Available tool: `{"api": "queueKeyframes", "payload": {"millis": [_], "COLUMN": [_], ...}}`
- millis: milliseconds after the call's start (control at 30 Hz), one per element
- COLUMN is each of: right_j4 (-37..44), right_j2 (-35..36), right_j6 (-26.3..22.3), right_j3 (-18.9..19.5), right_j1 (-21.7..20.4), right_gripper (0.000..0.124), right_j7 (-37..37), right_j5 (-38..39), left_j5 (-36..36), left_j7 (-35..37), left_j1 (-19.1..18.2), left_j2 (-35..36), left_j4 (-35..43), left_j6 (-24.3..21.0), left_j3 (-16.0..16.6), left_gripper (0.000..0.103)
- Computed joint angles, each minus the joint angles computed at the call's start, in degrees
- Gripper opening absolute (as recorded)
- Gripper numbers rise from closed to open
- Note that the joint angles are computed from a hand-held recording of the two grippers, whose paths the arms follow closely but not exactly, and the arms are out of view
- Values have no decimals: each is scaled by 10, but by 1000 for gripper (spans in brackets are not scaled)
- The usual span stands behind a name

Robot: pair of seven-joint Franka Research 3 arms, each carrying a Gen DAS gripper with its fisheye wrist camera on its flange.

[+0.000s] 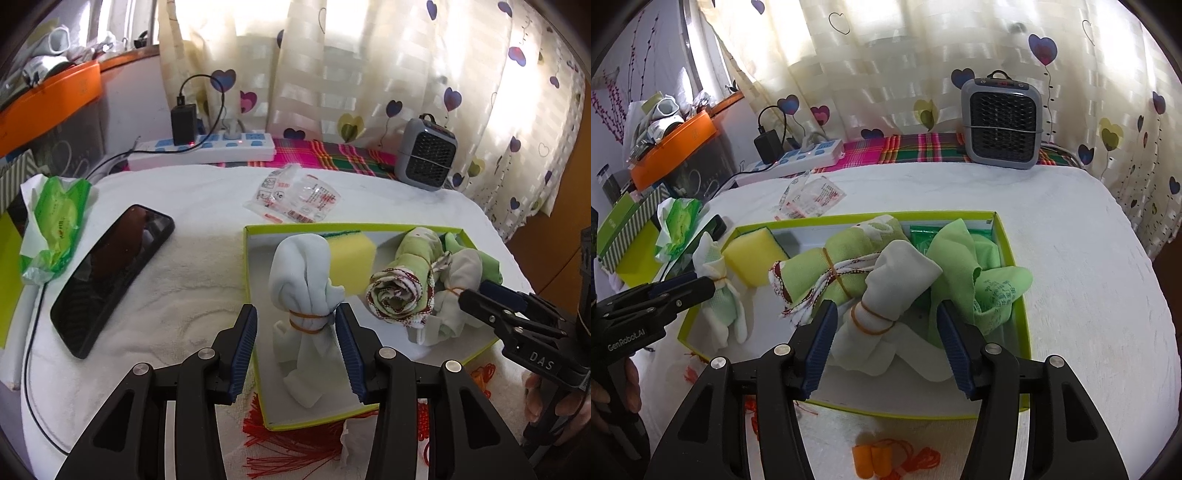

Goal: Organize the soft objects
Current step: 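Lower the left gripper's sock bundle into the box while the right lowers its bundle too, then open both grippers to release the sock bundles and withdraw from the box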

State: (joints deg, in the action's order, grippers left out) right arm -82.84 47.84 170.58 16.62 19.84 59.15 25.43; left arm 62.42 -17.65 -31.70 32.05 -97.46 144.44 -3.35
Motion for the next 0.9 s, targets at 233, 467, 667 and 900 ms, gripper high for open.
{"api": "queueKeyframes", "payload": {"millis": [233,467,667,900], "right_j4": [-28,-61,-98,-147], "right_j2": [-14,-30,-46,-60], "right_j6": [25,47,78,117], "right_j3": [16,36,64,116], "right_j1": [-12,-27,-51,-97], "right_gripper": [57,57,57,57], "right_j7": [-13,-27,-42,-58], "right_j5": [6,13,18,17], "left_j5": [5,16,29,43], "left_j7": [-4,-16,-33,-52], "left_j1": [-5,-13,-18,-29], "left_j2": [-7,-19,-29,-37], "left_j4": [-5,-14,-26,-33], "left_j6": [-11,-23,-33,-56], "left_j3": [-2,-8,-17,-26], "left_gripper": [43,43,43,44]}}
